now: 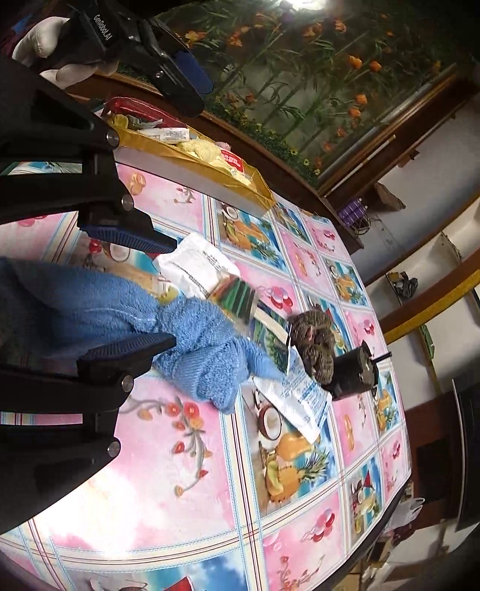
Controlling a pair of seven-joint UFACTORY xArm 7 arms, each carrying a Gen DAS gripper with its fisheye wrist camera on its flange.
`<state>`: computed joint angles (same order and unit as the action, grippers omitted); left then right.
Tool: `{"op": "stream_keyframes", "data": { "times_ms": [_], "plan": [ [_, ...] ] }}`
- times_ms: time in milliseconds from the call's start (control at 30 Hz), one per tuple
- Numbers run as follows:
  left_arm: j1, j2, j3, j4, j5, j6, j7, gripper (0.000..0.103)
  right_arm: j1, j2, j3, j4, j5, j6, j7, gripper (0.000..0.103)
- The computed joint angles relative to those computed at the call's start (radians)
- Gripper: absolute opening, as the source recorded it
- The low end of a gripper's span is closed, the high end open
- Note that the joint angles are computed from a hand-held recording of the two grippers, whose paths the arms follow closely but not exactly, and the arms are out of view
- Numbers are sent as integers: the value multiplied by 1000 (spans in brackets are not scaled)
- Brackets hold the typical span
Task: Organize soft objects
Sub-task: 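Grasp green-striped packet with left tool while right tool grasps blue knitted towel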
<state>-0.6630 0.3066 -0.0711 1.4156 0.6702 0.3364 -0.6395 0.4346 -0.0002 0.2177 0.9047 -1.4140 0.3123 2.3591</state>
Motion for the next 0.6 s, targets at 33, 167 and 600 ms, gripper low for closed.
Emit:
{"op": "stream_keyframes", "data": {
  "times_ms": [33, 167, 600],
  "plan": [
    [-3, 9, -1, 9, 1, 5, 2, 103, -2, -1, -2, -2, -1, -2, 3, 44],
    [-14, 37, 2, 37, 2, 18, 13, 103, -9, -6, -5, -13, -4, -13, 10, 45],
    [-19, 118, -4, 108, -103, 52, 105, 103, -17, 18, -17, -12, 29, -45, -15, 46]
  ]
}}
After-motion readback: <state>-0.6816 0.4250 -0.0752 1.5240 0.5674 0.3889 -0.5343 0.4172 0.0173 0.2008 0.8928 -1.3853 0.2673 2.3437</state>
